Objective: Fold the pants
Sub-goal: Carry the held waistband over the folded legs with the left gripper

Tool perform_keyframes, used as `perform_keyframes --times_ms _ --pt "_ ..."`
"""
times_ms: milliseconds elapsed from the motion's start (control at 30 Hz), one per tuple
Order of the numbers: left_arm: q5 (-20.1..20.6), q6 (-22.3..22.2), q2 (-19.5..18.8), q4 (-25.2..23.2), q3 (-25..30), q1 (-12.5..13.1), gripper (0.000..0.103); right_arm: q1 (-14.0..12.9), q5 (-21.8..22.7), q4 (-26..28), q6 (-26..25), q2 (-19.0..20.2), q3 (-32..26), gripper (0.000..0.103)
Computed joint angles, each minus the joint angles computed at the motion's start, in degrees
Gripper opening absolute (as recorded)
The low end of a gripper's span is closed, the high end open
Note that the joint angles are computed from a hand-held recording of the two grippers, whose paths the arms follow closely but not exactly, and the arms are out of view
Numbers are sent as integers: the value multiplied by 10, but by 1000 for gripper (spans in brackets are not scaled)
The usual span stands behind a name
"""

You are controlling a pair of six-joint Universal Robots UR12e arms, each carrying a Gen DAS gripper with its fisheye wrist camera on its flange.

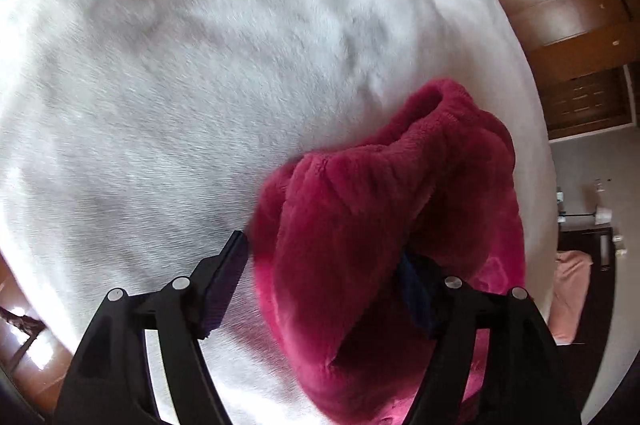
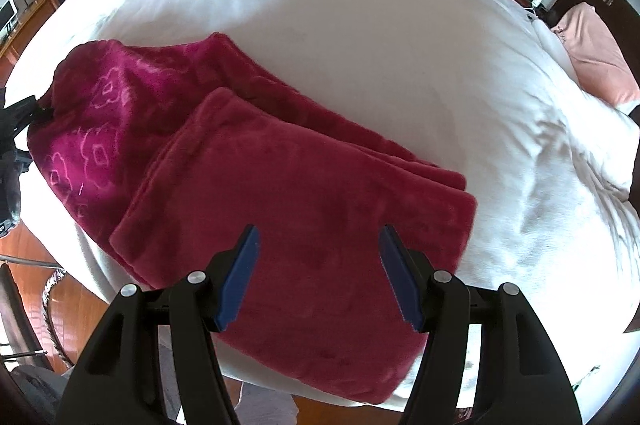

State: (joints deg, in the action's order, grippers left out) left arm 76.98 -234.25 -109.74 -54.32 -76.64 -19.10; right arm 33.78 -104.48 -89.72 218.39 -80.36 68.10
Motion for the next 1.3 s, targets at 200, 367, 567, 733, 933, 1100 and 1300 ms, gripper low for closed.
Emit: perform_keyframes --times_ms 200,367,567,733,933,1100,1300 --pt "-52 -24 -4 43 -17 6 48 2 -7 13 11 4 -7 63" --pt "-62 -38 10 59 -25 7 27 -1 -12 6 21 -4 3 63" --pt "-59 -51 33 115 -28 0 24 -5 -12 -22 15 -24 29 63" --pt "-55 -46 28 143 7 -20 23 -9 -13 -49 13 -47 59 63" --pt "-61 -11 10 154 73 -56 23 -19 -17 -75 28 -89 107 63" --pt "-68 39 -24 129 152 -92 23 -27 -17 -89 53 -127 149 63" --pt "-75 158 -67 44 261 -149 23 -32 -18 -107 78 -162 187 63"
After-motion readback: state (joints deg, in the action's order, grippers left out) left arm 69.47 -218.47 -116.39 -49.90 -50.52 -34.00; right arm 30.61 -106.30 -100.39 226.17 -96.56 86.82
